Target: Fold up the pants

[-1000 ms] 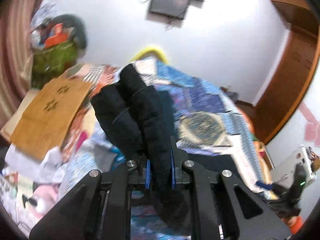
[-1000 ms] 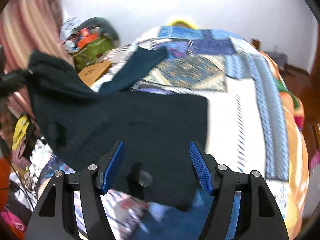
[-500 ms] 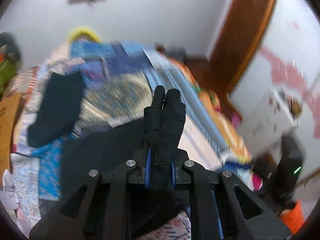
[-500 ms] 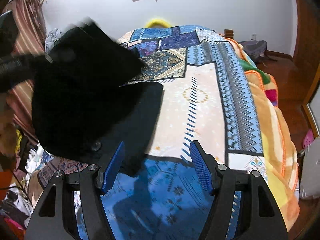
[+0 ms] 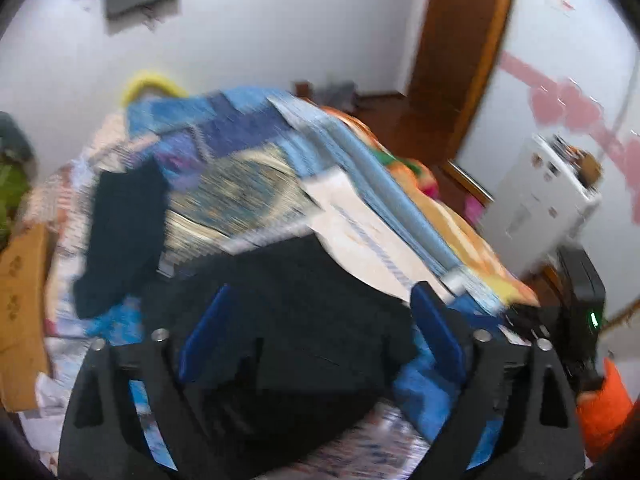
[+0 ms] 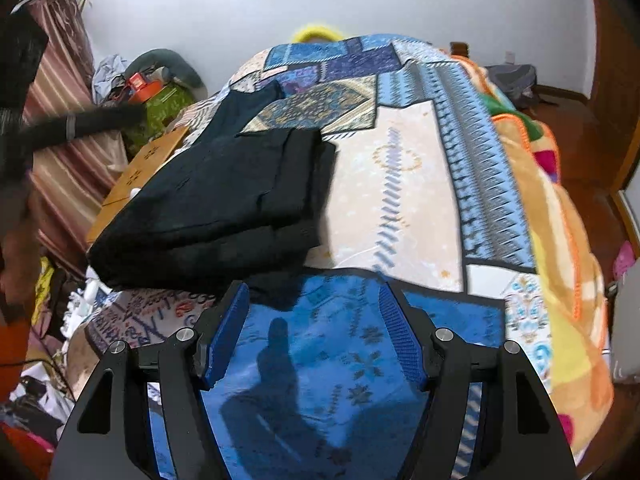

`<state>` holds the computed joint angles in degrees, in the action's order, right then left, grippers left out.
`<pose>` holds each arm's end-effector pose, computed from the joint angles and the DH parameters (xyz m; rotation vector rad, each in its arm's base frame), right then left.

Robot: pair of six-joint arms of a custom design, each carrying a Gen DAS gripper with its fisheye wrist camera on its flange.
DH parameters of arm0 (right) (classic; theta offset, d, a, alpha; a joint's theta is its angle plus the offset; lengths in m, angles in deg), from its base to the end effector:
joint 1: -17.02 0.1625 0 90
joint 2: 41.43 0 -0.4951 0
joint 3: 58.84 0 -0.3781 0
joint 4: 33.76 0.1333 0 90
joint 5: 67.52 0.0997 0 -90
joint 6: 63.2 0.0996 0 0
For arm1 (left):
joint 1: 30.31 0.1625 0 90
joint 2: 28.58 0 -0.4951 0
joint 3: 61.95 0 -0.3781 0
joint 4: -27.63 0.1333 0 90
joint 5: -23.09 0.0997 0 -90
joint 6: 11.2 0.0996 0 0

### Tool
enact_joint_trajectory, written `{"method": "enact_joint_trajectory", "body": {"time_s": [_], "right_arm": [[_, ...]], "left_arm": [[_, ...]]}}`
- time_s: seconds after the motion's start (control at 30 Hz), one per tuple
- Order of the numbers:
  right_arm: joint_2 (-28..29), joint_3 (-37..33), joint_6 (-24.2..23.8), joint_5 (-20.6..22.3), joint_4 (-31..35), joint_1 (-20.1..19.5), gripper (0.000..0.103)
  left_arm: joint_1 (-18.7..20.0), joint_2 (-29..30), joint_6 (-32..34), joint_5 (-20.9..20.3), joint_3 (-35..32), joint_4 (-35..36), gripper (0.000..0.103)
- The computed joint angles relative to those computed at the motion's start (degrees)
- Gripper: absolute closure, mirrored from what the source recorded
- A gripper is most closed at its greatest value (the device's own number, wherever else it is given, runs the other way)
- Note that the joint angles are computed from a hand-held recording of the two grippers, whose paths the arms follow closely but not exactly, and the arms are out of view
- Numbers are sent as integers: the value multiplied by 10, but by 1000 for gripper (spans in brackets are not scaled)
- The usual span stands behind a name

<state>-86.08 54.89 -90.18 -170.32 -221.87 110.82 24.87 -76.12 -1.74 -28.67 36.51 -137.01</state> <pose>0.1522 -0.6128 0.1207 0.6540 -2.6775 0.6367 -0.2370 -0.6821 0.2027 0.7710 2.3764 -0.7001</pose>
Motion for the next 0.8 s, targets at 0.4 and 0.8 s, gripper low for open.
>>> {"method": "enact_joint_trajectory", "body": {"time_s": [0.4, 0.8], "right_arm": [[42, -43, -20, -1, 44, 13, 39], [73, -177, -25, -36, 132, 2, 38]], "left_arm": [[117, 99, -17, 205, -203, 178, 1], [145, 57, -53, 183, -132, 189, 0]]}}
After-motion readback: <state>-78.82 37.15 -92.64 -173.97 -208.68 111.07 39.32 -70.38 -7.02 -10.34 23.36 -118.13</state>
